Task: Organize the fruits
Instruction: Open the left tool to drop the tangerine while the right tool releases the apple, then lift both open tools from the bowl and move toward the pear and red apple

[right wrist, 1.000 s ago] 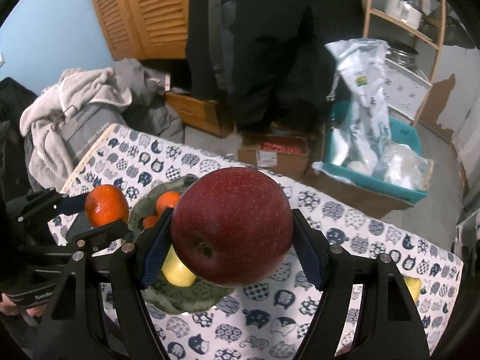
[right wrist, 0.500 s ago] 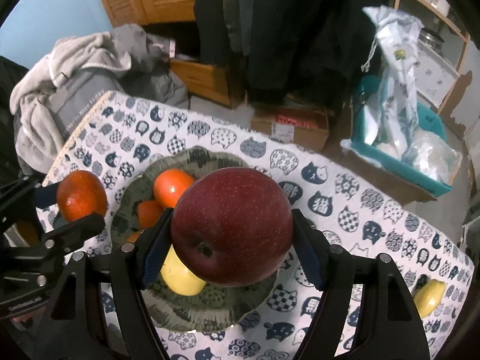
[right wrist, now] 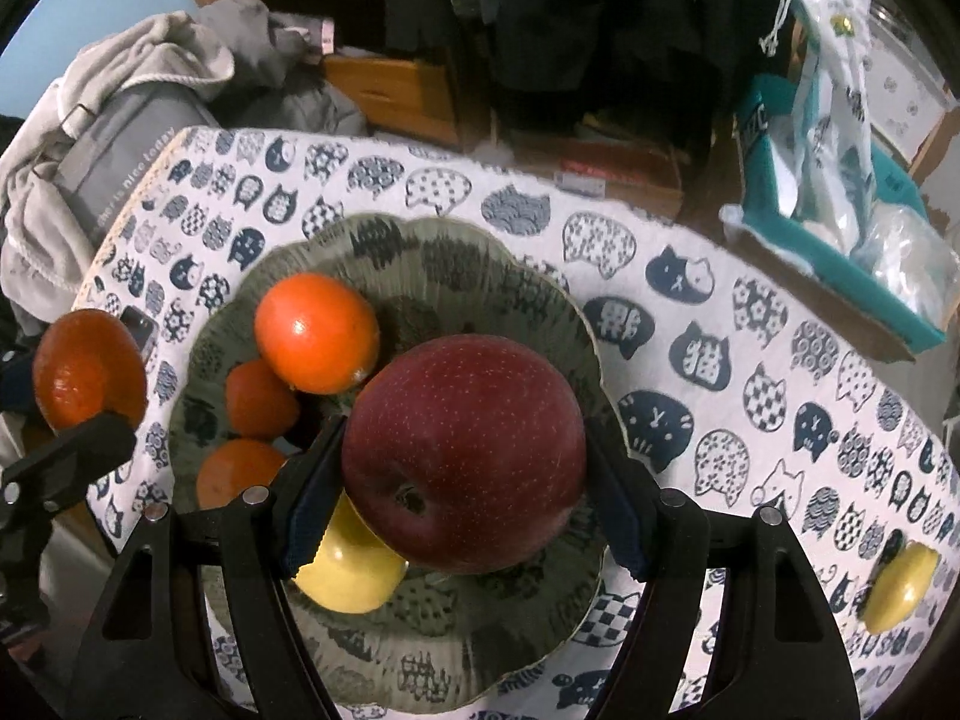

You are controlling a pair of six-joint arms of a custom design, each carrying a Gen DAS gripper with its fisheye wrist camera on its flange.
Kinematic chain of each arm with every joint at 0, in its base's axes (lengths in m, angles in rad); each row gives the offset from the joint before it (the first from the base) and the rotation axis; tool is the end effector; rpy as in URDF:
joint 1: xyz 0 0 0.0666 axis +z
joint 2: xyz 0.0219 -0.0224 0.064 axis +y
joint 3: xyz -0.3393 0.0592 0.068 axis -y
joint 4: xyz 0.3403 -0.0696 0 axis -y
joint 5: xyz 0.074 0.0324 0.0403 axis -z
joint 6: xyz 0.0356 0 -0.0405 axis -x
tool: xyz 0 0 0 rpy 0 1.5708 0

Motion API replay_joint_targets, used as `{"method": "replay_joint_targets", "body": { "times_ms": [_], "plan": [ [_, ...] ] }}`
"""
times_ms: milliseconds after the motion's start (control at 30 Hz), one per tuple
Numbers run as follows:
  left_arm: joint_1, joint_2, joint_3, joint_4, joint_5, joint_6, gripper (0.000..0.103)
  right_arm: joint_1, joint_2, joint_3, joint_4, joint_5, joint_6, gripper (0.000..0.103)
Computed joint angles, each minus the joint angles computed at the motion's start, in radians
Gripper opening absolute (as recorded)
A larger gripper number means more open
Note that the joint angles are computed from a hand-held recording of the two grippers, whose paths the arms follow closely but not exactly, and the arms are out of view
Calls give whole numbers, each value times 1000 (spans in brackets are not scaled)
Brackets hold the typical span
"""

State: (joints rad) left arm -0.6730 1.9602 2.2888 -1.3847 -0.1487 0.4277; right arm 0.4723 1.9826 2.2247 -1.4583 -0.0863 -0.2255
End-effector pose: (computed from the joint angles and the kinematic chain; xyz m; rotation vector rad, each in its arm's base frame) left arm 0.4638 -0.3635 0.4333 0.2696 2.6071 -0.1943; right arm 0.5226 0.2700 0.3932 -0.3692 2.7994 0.2875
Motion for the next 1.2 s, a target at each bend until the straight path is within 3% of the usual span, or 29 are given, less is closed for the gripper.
{"method": "replay_joint_targets", "body": {
  "times_ms": [433, 533, 633, 900, 1200],
  "plan": [
    [1, 26, 24, -31, 21, 9, 50, 2, 10, -8, -14, -23, -2, 75],
    [2, 35, 32, -43, 30, 13, 50, -6, -8, -26, 9, -43, -18, 76],
    [0, 40, 36, -48, 26, 15, 50, -12, -33, -40, 35, -38, -35, 84],
    [-7, 51, 70, -57, 21, 14, 51, -33, -92, -68, 42, -35, -68, 84],
    [-38, 60, 140, -78, 8, 11, 60, -39, -191, -107, 64, 40, -48, 84]
  ]
}}
